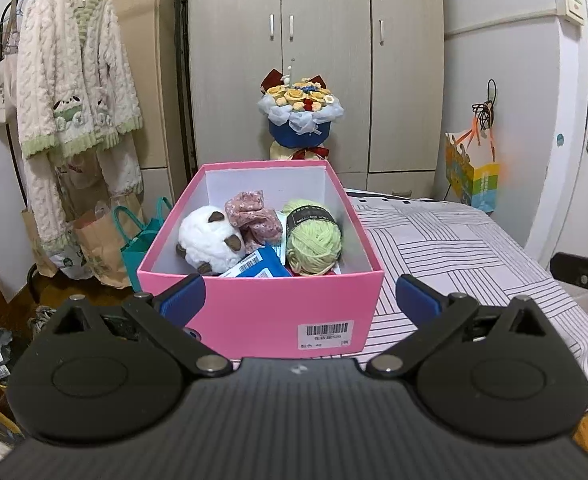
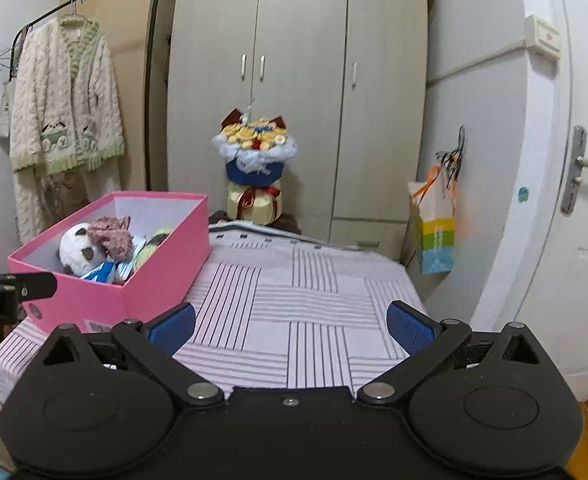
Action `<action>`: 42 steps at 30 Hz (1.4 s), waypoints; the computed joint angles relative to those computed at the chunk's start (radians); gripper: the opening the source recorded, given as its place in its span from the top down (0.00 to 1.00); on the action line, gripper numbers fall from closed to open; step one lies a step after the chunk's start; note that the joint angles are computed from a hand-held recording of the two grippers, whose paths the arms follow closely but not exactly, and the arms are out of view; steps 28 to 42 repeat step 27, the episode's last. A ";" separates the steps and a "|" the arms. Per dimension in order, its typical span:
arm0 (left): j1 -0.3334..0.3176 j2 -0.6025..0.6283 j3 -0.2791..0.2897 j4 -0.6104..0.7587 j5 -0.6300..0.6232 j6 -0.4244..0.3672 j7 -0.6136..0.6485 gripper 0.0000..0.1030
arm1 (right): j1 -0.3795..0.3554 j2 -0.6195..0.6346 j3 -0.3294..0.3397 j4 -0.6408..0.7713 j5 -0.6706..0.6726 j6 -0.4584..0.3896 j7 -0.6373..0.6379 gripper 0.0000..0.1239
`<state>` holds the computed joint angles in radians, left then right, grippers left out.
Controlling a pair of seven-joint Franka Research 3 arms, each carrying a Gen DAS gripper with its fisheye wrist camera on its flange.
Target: Organize soft objects
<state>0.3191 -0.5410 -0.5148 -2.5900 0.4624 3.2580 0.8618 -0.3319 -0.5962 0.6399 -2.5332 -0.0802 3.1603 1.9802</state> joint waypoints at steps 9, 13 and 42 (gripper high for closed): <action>0.114 -0.049 -0.104 -0.024 -0.041 0.053 -0.010 0.00 | 0.052 0.029 -0.026 0.002 0.008 0.006 -0.017 0.17; 0.134 -0.058 -0.121 -0.026 -0.058 0.058 -0.001 0.00 | 0.029 0.027 -0.006 0.008 0.007 -0.004 -0.003 0.17; 0.173 -0.077 -0.155 -0.025 -0.082 0.064 0.000 0.00 | 0.000 0.030 0.009 0.022 -0.028 -0.031 0.041 0.17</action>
